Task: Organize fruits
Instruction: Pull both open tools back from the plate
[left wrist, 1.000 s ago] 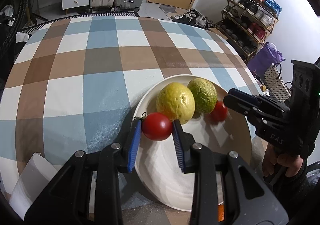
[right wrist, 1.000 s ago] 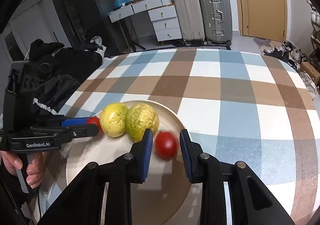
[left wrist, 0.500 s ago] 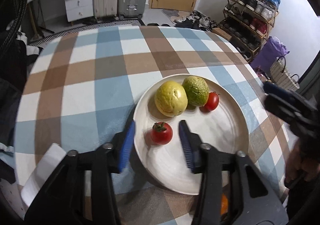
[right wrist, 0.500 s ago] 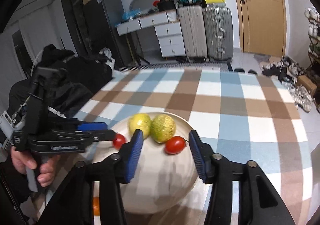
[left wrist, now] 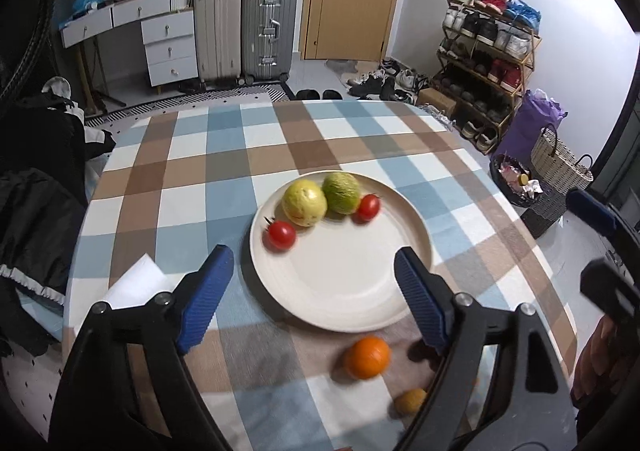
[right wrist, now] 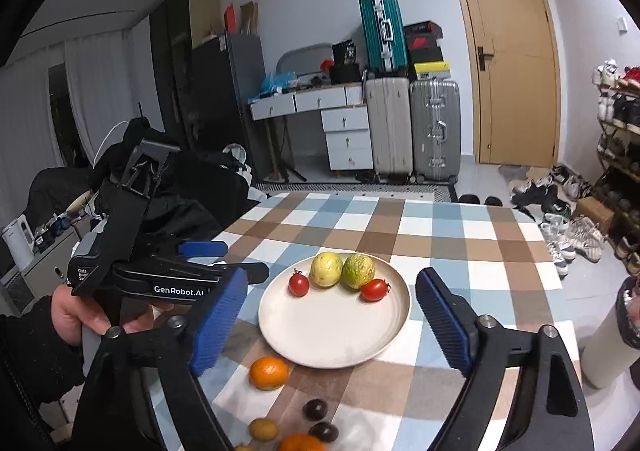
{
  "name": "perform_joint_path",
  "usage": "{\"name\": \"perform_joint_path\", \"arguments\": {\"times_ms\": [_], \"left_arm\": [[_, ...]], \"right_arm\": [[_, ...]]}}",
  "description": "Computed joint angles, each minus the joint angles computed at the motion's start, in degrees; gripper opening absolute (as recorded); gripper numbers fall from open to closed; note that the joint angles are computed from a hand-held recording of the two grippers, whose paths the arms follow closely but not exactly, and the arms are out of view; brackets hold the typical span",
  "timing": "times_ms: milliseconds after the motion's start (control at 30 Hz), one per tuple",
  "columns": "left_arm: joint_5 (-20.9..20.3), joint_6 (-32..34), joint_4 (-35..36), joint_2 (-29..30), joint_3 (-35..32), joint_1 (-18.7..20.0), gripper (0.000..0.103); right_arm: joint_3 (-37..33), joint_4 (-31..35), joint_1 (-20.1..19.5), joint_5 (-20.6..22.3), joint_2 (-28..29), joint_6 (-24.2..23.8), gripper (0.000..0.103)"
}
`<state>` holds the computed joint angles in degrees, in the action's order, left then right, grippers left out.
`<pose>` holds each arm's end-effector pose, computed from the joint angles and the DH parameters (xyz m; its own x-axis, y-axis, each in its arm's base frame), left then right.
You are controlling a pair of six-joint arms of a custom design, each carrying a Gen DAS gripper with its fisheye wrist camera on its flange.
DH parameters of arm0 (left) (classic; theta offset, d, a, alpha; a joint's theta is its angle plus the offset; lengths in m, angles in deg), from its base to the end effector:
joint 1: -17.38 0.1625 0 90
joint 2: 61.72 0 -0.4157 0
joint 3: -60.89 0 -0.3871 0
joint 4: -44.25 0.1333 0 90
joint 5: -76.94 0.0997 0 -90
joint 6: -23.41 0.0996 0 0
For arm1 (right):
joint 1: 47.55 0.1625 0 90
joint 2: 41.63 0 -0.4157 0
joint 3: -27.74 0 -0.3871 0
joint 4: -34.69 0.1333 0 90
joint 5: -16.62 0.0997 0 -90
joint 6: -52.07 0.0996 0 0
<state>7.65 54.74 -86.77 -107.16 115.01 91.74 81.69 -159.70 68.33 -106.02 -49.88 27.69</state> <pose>-0.0557 -0.8239 0.3749 -0.6945 0.4828 -0.5334 0.6894 0.6586 -0.3016 0.4231 -0.6897 -0.0133 -0.7796 -0.1502 0.6080 -0.6024 0.4453 -0.6625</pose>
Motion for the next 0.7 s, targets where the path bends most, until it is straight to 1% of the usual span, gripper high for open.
{"name": "perform_joint_path", "arguments": {"times_ms": [33, 100, 167, 200, 267, 300, 433, 500, 600, 700], "left_arm": [[-0.24, -0.10, -0.78, -1.46, 2.12, -0.22, 0.082], [-1.61, 0.26, -2.53, -4.62, 6.63, -0.56, 0.084], [-2.34, 0.76, -5.14, -7.82, 11.42, -0.98, 0.088], [-2.65, 0.91, -6.14, -9.18, 13.42, -1.14, 0.090], [-2.86, 0.92, -8.50, -12.13, 17.74, -1.55, 0.099], [-3.13, 0.90, -9.54, -13.61, 19.81, -1.70, 0.101], [-5.02, 1.25, -12.78, -18.10, 26.23, -1.92, 0.102], [-5.03, 1.04, -13.62, -19.99, 29.05, -1.95, 0.102], [-4.26, 0.56, -12.75, -22.16, 32.45, -1.67, 0.102], [-3.86, 0.32, -12.17, -22.82, 34.57, -0.97, 0.102]], "right_arm": [[1.43, -0.92, 0.36, 0.03, -0.51, 0.10, 0.090], [3.76, -2.86, 1.19, -0.40, -1.18, 0.33, 0.096], [6.10, -5.30, 2.18, -1.21, -1.67, 0.15, 0.101], [6.86, -6.15, 2.51, -1.42, -1.81, 0.05, 0.102], [9.02, -8.27, 3.33, -2.15, -2.35, 0.11, 0.102], [10.06, -9.18, 3.74, -2.78, -2.61, 0.43, 0.102], [13.69, -11.72, 4.80, -4.40, -3.44, 2.21, 0.103], [15.69, -12.78, 5.14, -4.93, -3.86, 3.74, 0.103], [17.73, -14.55, 5.55, -6.24, -3.90, 5.02, 0.103], [19.44, -15.34, 5.51, -7.40, -3.88, 6.13, 0.103]]}}
